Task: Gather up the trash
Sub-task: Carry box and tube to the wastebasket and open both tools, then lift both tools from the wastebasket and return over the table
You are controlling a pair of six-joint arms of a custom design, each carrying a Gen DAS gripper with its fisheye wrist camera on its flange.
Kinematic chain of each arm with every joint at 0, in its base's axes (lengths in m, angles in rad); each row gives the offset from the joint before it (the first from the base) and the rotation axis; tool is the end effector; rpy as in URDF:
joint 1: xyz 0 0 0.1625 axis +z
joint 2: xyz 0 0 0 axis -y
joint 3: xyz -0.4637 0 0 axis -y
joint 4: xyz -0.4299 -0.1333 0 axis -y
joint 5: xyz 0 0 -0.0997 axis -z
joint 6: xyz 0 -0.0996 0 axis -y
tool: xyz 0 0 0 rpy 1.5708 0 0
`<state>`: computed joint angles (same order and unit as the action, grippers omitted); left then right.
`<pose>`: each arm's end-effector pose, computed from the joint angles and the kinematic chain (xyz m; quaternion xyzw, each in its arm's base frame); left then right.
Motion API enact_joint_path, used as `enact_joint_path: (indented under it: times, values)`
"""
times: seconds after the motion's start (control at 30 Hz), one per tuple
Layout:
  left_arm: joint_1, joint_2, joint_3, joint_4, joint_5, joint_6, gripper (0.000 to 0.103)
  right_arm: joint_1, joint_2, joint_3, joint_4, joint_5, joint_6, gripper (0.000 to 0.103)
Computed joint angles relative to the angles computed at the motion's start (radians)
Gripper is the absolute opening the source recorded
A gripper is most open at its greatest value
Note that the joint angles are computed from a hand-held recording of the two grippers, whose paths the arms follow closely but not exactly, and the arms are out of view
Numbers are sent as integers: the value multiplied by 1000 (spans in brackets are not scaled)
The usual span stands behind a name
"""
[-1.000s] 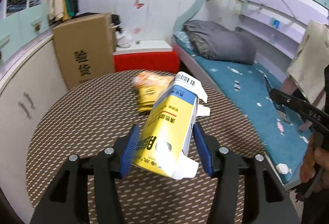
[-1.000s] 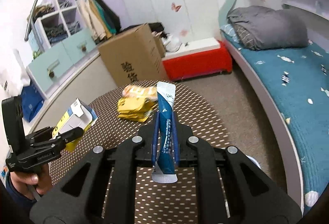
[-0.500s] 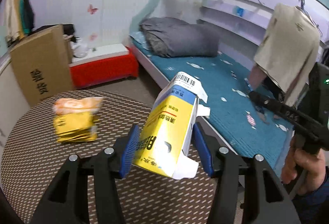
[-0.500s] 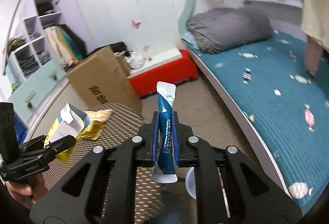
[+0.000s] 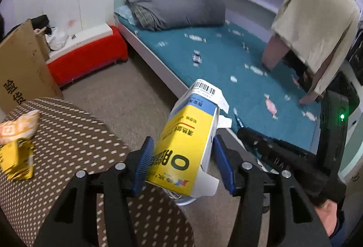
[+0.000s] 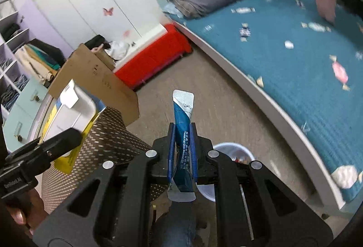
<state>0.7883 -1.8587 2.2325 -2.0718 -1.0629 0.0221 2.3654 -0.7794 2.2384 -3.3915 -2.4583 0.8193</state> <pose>-0.1380 -0.3965 0.3765 0.3635 0.8951 -0.1502 0.2100 0.3913 -0.3056 0.0377 -0.0882 -0.8874 0.4174 0.1748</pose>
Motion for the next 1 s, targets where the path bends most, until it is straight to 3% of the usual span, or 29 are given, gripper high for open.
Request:
enact_joint_path:
  times: [0.37,0.47,0.53,0.57,0.63,0.67,0.7,0.73,0.8,0.83,1.0]
  values:
    - [49,178,15,-33,62,26,56,-110,61,63,-111,103,31,13]
    - [58,214,5,5,78,24,69,-140,79,68,-130,137,29,15]
    - [60,224,-5,29,79,16,86,-164,92,77,-153,168,32,15]
    - [57,222,-4,24,89,16,88,-175,100,82,-168,181,37,16]
    - [48,209,9,-8,110,31,90,-190,114,96,-204,204,57,39]
    - [47,204,10,-13,112,36,90,-191,123,101,-227,204,69,69]
    - [48,192,12,-18,108,37,90,-189,131,105,-250,204,74,76]
    - [46,185,13,-23,108,35,90,-188,134,113,-260,205,91,76]
    - [41,165,18,-35,112,36,90,-178,128,118,-240,186,123,94]
    - [36,156,20,-37,112,35,90,-166,123,120,-223,164,146,97]
    - [0,83,35,-19,104,31,90,-95,62,107,-31,73,244,97]
